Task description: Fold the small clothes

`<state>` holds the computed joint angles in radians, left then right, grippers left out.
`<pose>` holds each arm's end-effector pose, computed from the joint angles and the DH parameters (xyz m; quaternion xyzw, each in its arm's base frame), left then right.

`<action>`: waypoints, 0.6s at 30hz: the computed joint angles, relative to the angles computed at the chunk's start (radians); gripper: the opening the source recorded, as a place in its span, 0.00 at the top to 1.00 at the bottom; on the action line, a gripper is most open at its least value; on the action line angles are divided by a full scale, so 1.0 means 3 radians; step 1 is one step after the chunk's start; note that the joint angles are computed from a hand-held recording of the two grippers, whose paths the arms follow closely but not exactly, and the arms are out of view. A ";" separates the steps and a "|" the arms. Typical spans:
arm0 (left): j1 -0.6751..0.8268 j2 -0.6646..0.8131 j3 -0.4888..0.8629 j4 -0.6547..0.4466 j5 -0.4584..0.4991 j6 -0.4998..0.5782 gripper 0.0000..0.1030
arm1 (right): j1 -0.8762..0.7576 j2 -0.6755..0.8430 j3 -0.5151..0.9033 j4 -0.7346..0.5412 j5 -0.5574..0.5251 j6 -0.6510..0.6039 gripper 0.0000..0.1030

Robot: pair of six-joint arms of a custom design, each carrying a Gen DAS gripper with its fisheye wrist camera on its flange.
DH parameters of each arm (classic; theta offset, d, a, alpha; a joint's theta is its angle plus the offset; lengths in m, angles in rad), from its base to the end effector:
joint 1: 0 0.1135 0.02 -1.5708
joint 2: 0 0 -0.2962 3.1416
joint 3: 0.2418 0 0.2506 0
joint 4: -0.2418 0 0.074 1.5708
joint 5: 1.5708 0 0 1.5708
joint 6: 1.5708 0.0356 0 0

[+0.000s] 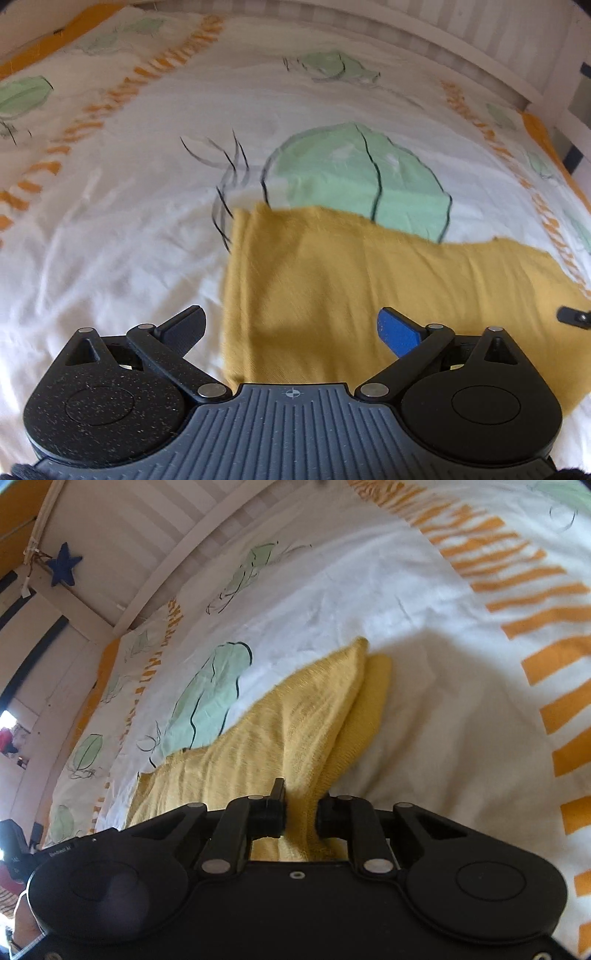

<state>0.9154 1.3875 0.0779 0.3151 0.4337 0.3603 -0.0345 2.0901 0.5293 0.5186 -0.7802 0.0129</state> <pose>0.1001 0.1056 0.0960 -0.1977 0.9172 -0.0005 0.3458 0.2802 0.0154 0.0422 -0.0782 0.8949 0.3644 0.2456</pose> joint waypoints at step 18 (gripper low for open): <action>0.1091 0.0013 0.0629 -0.1041 0.0639 0.0768 0.03 | 0.1965 -0.0862 0.0011 0.0162 0.1020 0.1205 0.77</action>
<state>1.2427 1.3913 0.2666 0.0028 0.6253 0.5906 0.5549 1.8316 0.5326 0.5673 -0.4741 0.3744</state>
